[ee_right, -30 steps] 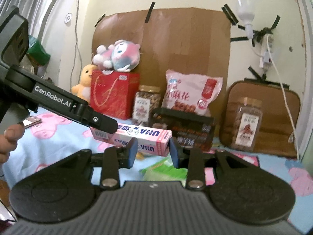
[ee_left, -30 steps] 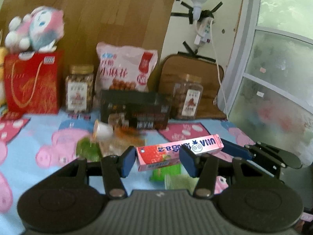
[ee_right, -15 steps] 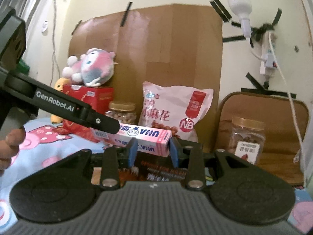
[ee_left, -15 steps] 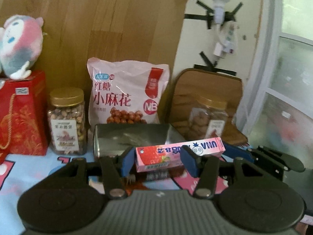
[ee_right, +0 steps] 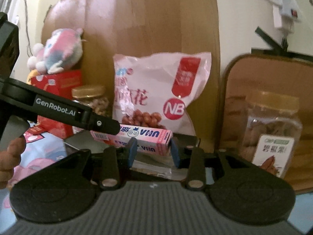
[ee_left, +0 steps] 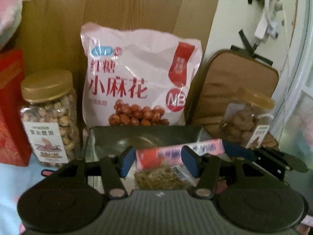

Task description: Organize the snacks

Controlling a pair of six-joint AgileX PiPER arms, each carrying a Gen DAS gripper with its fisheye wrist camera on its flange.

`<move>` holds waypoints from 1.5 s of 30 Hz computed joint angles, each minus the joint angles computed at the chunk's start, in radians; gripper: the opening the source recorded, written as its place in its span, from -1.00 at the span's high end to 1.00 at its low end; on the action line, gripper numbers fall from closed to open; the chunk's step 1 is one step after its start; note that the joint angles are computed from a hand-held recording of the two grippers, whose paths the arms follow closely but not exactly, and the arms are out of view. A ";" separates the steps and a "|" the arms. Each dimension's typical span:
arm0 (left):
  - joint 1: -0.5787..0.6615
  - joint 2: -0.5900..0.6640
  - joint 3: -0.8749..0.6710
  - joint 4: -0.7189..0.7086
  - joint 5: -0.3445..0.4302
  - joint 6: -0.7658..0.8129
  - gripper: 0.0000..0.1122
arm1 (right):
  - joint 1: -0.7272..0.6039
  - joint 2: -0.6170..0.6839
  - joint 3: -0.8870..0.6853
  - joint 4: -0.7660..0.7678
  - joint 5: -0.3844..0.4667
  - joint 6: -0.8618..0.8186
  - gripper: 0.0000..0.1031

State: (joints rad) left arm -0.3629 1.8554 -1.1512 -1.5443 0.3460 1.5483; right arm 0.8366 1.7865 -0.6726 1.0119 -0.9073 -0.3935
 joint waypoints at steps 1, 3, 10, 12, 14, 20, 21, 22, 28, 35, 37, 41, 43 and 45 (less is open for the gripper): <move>-0.003 0.006 -0.002 0.001 -0.006 -0.001 0.04 | -0.003 0.006 0.001 0.001 -0.005 0.016 0.14; 0.002 0.003 0.007 -0.006 0.002 0.006 0.04 | -0.016 0.001 0.021 -0.024 -0.008 0.066 0.14; 0.066 -0.130 0.142 -0.119 0.074 0.156 0.03 | 0.057 -0.092 0.128 0.022 -0.089 0.133 0.14; 0.101 -0.179 0.197 -0.139 0.104 0.192 0.02 | 0.085 -0.116 0.165 0.027 -0.106 0.166 0.14; 0.146 -0.214 0.241 -0.124 0.140 0.195 0.02 | 0.125 -0.134 0.195 0.045 -0.113 0.194 0.14; 0.270 -0.216 0.283 -0.018 0.205 0.121 0.02 | 0.125 -0.135 0.235 -0.106 0.003 0.425 0.14; 0.292 -0.201 0.273 0.015 0.224 0.085 0.02 | 0.109 -0.127 0.228 -0.152 0.037 0.473 0.14; 0.310 -0.185 0.265 0.034 0.241 0.065 0.02 | 0.089 -0.120 0.216 -0.194 0.074 0.508 0.14; 0.333 -0.094 0.225 0.056 0.258 0.052 0.02 | -0.016 -0.068 0.131 -0.398 0.223 0.679 0.14; 0.286 0.021 0.167 0.064 0.223 0.054 0.03 | -0.130 0.021 0.044 -0.643 0.322 0.901 0.13; 0.287 0.054 0.147 0.081 0.239 0.031 0.02 | -0.158 0.047 0.021 -0.743 0.343 0.978 0.12; 0.290 0.036 0.184 0.048 0.254 0.093 0.18 | -0.204 0.074 0.022 -0.957 0.298 1.159 0.15; 0.301 0.005 0.225 0.058 0.284 0.109 0.19 | -0.197 0.062 0.024 -0.978 0.307 1.162 0.17; 0.313 -0.035 0.287 0.041 0.299 0.158 0.19 | -0.191 0.045 0.034 -1.047 0.306 1.206 0.16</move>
